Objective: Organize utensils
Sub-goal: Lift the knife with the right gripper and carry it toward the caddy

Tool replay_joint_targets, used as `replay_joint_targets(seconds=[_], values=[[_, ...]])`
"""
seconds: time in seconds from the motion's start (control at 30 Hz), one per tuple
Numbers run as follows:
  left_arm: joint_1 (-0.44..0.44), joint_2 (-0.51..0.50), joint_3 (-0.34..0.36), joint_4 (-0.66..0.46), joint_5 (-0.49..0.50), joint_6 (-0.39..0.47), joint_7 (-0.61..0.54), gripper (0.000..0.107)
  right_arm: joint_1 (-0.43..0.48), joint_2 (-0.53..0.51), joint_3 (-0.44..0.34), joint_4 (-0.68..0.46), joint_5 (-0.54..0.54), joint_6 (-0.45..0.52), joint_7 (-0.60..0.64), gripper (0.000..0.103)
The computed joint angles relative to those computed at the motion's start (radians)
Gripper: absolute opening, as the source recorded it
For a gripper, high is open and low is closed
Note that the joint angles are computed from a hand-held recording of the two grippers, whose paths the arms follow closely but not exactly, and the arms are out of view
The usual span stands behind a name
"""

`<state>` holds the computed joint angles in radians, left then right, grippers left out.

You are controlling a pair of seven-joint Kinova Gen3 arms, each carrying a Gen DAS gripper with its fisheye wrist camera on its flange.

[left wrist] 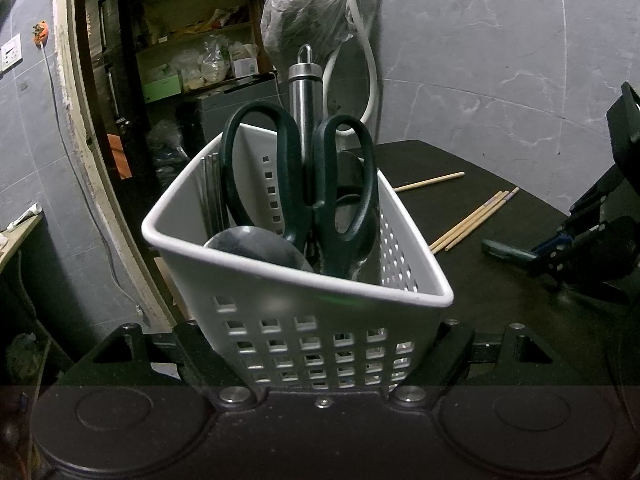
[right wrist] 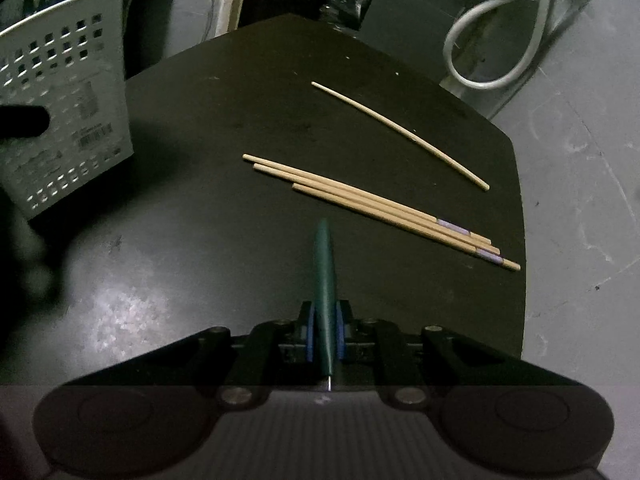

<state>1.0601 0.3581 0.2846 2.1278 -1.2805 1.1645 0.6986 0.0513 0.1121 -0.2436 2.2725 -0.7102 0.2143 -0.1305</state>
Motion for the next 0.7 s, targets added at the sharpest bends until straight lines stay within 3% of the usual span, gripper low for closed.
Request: replay_joint_targets(seconds=[0.2,0.7], values=[[0.0,0.0,0.0,0.0,0.0,0.0,0.0,0.082,-0.001,0.045,0.077,-0.099,0.066,0.165,-0.106,0.013],[0.0,-0.001,0.001,0.001,0.001,0.002,0.001,0.082,-0.022,0.091,0.121,-0.214,0.171,0.341,-0.216,0.012]])
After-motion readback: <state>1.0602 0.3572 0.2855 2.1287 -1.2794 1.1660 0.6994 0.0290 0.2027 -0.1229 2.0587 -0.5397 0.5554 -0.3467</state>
